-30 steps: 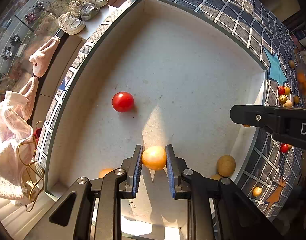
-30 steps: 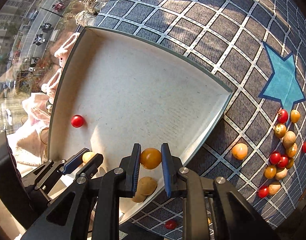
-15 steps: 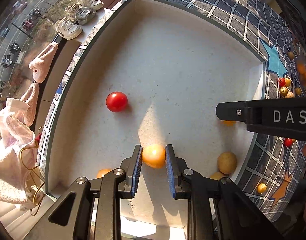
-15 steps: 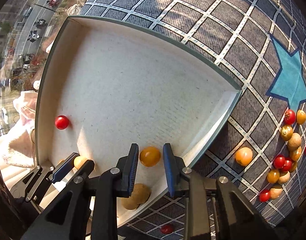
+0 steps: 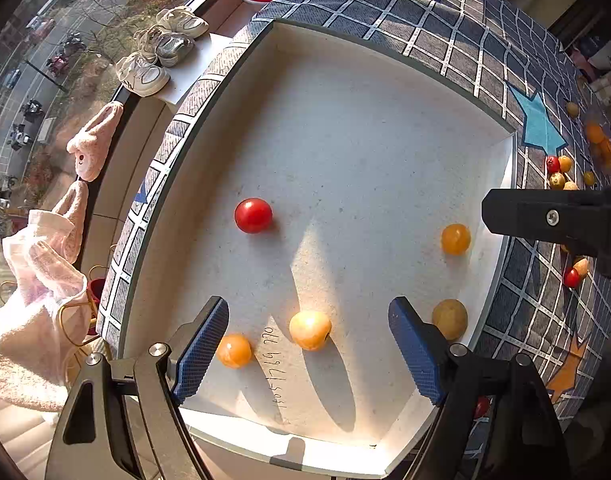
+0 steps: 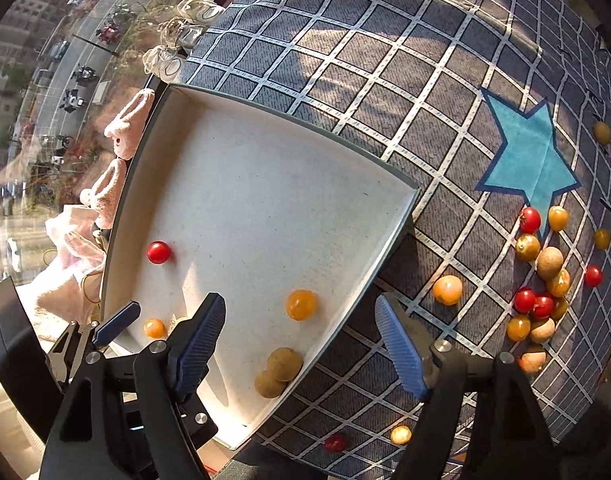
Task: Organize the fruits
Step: 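Open both tools to drop the orange fruits into the tray, then grasp a red cherry tomato with the left tool while the right tool grasps another red tomato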
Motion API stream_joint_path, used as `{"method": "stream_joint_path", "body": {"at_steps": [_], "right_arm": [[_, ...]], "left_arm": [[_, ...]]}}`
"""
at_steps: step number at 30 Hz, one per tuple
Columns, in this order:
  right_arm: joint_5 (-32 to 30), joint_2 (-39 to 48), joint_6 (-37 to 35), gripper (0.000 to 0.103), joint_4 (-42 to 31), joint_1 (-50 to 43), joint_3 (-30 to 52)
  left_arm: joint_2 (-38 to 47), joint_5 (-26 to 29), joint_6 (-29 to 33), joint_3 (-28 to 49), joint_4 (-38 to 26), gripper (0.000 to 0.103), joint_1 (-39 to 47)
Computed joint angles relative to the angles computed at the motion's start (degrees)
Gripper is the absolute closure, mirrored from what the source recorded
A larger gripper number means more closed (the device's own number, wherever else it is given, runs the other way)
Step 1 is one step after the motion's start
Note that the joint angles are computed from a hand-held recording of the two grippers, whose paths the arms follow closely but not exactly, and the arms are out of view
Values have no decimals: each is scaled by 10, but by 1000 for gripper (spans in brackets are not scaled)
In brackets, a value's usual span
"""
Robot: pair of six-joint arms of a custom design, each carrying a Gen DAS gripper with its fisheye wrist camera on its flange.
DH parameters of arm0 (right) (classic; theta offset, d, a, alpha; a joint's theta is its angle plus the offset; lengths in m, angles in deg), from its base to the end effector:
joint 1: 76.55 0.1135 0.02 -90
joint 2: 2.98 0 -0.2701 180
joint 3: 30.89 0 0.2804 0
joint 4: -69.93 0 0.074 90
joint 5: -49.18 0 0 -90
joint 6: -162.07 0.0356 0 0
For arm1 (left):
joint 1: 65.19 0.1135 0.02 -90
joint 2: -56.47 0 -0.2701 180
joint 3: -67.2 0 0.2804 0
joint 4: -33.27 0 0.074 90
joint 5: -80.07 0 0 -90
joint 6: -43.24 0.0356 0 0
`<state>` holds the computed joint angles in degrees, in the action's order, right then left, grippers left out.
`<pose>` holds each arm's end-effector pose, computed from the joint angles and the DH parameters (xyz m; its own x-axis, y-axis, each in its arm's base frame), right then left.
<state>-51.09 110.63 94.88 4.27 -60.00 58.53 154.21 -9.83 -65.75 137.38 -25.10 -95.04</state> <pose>0.3665 0.1155 0.1371 -0.9924 0.1030 0.0667 0.1128 0.9798 0.1654 0.2712 -0.1557 0.1421 -0.9801 0.1872 -0.0665 0.1892 0.9816 -0.0247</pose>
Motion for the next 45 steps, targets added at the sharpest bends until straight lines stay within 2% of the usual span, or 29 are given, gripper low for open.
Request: {"method": "stream_joint_path", "body": {"at_steps": [12,18,24,34,39,45], "right_arm": [[45,-184,26,23,14,-116,-220],[59,-254,25,23,13,-180,-288],[61,-287,-18,23,16,-260,-327],[59,-289,-129,23,6,-434,-319],[63,-244,-177,23,13,-513,-270],[66,-163,-198,23,28,-542,-187]], "left_arm": [[37,-7,62,104,-39,20,-97],[82,-5,79,175,-60,20,-153],[125,-1,70,245,-85,20,-182],[228,-2,65,367,-113,20,-193],[307,14,45,470,-141,20,-181],[417,22,35,627,-186,20,-180]]}}
